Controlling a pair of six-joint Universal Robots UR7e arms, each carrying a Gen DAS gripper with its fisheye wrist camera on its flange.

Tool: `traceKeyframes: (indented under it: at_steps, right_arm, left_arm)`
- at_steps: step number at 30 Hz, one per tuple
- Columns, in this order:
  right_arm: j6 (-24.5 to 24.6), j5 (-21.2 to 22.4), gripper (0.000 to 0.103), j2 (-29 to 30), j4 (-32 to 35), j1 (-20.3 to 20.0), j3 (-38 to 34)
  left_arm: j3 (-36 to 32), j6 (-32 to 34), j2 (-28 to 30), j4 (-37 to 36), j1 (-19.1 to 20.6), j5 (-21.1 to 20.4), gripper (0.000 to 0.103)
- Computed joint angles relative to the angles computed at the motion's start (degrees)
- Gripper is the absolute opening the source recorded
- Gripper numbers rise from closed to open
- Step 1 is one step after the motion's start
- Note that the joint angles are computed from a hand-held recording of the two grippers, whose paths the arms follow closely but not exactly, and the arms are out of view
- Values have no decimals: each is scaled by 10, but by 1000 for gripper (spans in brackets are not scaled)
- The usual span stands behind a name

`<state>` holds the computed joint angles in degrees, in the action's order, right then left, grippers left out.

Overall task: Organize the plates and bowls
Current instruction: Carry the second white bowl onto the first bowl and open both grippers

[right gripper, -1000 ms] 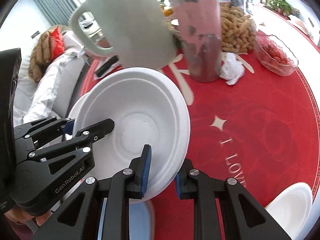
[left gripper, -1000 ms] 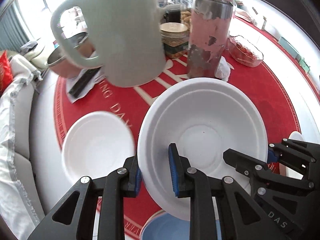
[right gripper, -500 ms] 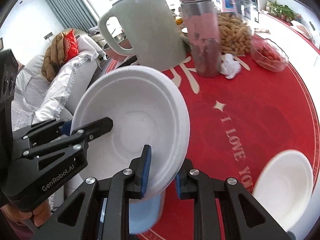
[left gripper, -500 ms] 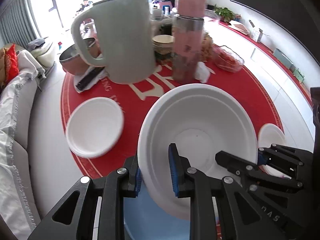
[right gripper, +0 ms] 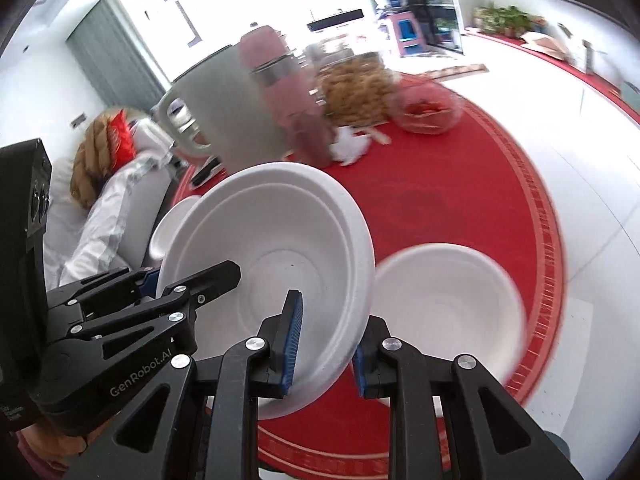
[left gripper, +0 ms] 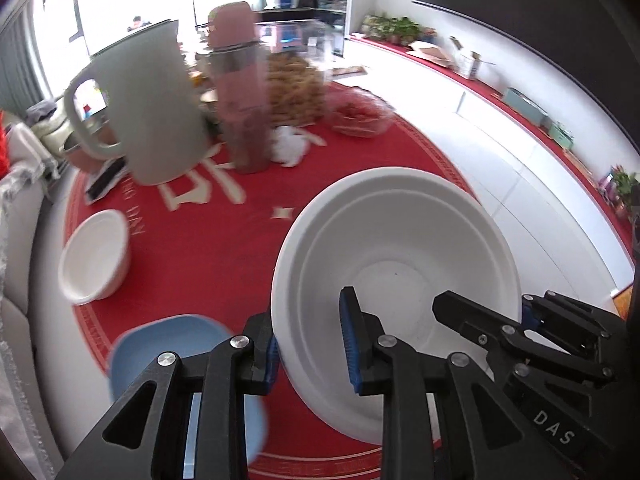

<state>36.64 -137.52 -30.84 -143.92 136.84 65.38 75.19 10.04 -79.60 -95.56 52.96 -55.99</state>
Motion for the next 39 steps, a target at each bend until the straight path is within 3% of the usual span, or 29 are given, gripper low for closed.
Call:
traceKeyframes:
  at_steps: [8, 16, 20, 21, 22, 23, 24, 30, 39]
  right_arm:
    - [49, -43, 25, -67, -35, -4, 113]
    - [51, -29, 25, -90, -74, -22, 159]
    - [45, -12, 26, -96, -131, -29, 185]
    - [52, -18, 40, -97, -140, -29, 191]
    - [60, -28, 66, -100, -149, -28, 199]
    - [62, -36, 79, -103, -170, -27, 210]
    - [53, -37, 91, -106, -205, -27, 224]
    - [83, -48, 91, -113, -247, -23, 256]
    - [75, -50, 91, -92, -187, -19, 214]
  left_arm:
    - [71, -13, -4, -22, -30, -3, 27]
    - [110, -11, -7, -59, -37, 3, 29]
    - [124, 2, -17, -93, -34, -6, 59]
    - [136, 12, -25, -120, -36, 5, 64]
    - [148, 27, -34, -153, -35, 14, 68]
    - [151, 36, -38, -168, -33, 13, 81]
    - [152, 44, -42, -177, -29, 6, 85]
    - [155, 40, -65, -167, -4, -38, 86]
    - [166, 27, -84, -132, 14, -45, 86]
